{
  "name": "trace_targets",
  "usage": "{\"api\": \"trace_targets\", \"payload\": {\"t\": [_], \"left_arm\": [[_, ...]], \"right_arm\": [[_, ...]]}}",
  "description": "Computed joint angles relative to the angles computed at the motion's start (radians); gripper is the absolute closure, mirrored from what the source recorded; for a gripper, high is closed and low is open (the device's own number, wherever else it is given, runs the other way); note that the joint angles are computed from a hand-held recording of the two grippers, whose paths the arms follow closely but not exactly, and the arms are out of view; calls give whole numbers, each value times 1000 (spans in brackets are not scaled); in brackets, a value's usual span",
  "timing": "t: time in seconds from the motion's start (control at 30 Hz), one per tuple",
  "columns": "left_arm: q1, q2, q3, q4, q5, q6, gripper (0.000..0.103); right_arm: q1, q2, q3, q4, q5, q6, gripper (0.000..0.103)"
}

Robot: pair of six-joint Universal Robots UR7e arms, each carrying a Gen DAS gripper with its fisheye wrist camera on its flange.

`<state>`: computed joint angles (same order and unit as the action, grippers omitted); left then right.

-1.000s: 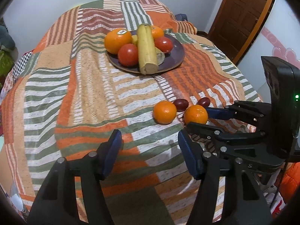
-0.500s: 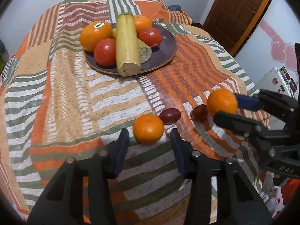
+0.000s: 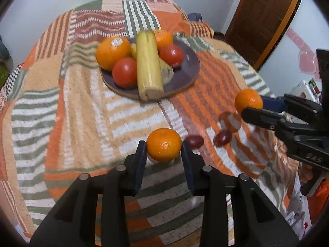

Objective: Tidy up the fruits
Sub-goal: 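Carry both mandarins in the two tools over the purple plate, then open both tools to drop the mandarins onto the plate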

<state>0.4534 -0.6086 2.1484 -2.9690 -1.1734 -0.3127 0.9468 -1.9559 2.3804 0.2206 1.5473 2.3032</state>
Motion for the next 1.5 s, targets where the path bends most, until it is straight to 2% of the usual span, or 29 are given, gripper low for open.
{"api": "trace_targets", "payload": {"t": [0.4,0.6,0.9,1.3,1.5], "left_arm": [[31,-5,-109,-21,68,79,69],[58,37,-203,-40,96,120,69],[113,127,-370,15,125,162,69],[183,256,-595,196,102,157,69],[201,291,-655,259,93,145,69]], "right_arm": [[90,64,-118,-17,44,42,68],[139,116,-180,-42,72,54,68],[180,215,-271,-70,101,63,68],[165,359,-364,-53,147,69,68],[128,385,-386,-32,127,91,68]]}}
